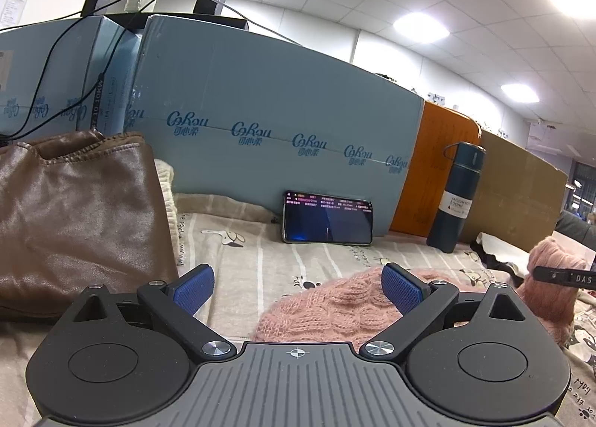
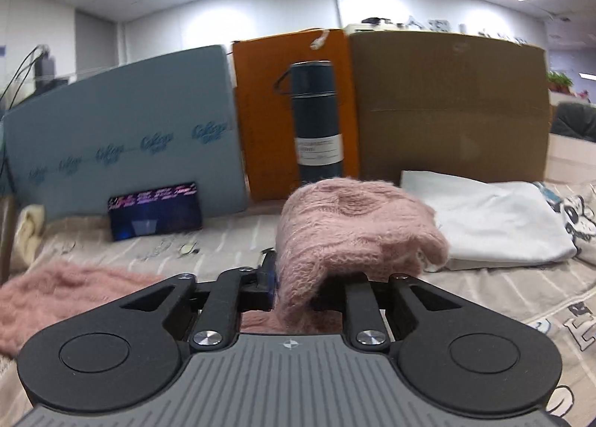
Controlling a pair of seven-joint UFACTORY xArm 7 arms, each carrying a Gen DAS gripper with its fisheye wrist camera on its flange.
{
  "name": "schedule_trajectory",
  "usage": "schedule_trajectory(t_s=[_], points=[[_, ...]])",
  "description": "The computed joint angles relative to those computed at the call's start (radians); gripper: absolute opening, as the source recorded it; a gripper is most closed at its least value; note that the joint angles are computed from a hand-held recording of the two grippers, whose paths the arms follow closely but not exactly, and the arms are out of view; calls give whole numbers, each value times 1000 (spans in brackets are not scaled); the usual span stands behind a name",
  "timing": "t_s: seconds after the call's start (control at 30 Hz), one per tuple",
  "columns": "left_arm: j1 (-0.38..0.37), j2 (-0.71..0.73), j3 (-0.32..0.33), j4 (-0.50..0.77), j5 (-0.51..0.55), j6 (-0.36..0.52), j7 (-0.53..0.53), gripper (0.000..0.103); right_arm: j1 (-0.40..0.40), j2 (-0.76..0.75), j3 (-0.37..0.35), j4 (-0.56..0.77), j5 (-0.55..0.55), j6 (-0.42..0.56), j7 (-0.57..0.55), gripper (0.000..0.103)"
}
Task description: Fold clothes
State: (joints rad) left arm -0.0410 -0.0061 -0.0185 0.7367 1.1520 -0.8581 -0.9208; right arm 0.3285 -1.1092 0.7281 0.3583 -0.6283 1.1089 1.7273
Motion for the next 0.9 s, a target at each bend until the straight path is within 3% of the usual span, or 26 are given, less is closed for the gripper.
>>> schedule_trajectory(t_s=[0.07,0.13,0.3,0.77,0.9], points=[[1,1,0,2,5,-5,-3,98,-13,34,8,17,-18,-23,-13,45],[1,2,1,2,6,-7,-3,98,-27,70,17,34,-41,-45,-29,56],[3,6,1,6,14,-11,-9,98,-72,159,18,72,-98,-130,-39,70],[6,11,0,14,33,-15,-26,98,-49,257,-25,92,-143,-314,-132,83],[6,13,0,18,40,-14,-31,98,-33,231,-85,43,-107,-449,-110,85]])
